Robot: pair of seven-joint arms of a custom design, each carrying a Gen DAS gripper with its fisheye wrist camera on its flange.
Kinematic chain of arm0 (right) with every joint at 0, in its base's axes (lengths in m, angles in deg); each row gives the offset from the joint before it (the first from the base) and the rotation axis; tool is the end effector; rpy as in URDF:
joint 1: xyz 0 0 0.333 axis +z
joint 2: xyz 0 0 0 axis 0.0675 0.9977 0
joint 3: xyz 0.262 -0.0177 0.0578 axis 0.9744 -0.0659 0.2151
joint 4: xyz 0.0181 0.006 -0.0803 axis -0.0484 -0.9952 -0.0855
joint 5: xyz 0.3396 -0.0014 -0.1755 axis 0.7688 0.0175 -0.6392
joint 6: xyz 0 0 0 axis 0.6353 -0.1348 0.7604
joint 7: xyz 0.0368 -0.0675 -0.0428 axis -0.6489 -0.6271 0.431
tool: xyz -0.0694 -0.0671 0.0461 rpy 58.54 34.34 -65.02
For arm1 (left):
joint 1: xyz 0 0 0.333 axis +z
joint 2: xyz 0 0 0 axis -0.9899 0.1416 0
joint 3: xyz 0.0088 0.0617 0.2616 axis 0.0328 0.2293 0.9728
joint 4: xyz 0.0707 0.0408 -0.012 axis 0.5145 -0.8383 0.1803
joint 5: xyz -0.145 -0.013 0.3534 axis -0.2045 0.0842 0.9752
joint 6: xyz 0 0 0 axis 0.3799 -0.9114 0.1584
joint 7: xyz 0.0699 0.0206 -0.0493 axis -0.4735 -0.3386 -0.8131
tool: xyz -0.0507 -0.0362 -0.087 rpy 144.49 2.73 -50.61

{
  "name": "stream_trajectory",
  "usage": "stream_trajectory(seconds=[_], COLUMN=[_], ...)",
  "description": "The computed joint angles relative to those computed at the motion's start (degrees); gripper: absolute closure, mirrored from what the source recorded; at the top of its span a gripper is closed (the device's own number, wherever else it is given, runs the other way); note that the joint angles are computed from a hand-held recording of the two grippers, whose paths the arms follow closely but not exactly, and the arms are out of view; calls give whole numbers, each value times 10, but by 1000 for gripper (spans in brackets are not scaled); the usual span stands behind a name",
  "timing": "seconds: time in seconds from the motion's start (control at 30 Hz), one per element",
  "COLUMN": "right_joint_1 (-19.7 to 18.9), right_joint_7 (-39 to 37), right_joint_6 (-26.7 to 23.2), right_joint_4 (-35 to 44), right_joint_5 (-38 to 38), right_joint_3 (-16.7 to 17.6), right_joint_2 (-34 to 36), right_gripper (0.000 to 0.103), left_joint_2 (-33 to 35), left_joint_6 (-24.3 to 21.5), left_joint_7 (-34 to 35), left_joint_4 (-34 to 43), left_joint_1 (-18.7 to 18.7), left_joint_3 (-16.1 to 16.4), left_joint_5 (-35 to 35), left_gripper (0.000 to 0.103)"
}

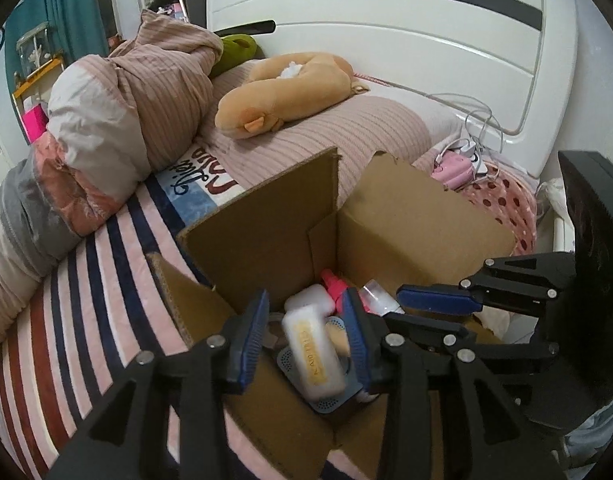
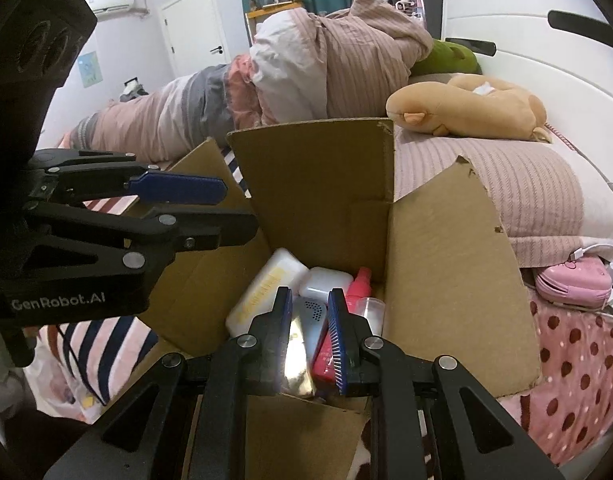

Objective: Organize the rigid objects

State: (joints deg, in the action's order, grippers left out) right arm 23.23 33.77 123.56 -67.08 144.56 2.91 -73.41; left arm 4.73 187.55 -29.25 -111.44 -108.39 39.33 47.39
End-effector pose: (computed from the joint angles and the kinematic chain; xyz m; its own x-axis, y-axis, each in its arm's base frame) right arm 0.5361 0.2283 0.4086 0.6793 -0.7268 -0.1016 -0.5403 -0.4015 -0.7395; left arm 0.5278 -0.4058 0.4441 -0.1964 -0.9794 -0.0463 -0.7434 0.1795 -0.6443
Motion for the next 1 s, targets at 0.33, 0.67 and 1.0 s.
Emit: stream_trajectory(seconds=[0.33,0.67,1.0], right_joint_1=[-6,11,12], right_joint_7=[-66,-273,-401], right_joint_6=[-49,-97,-171], right_joint_4=[3,-3,-18], right_joint_5=[40,220,346], right_joint_3=[-6,-29,-45], right_joint_2=[-25,-83,-106], right_gripper=[75,12,0], left_joint_2=[-124,-265,-312], left_joint_6=[28,-133,-229], left_joint_7=[-172,-434,-508], left_joint_4=[-120,-227,-282], left_joint_1=[3,35,44], left_joint_3=[-2,-87,-117], left_joint_5=[121,270,256], left_gripper=[28,7,5])
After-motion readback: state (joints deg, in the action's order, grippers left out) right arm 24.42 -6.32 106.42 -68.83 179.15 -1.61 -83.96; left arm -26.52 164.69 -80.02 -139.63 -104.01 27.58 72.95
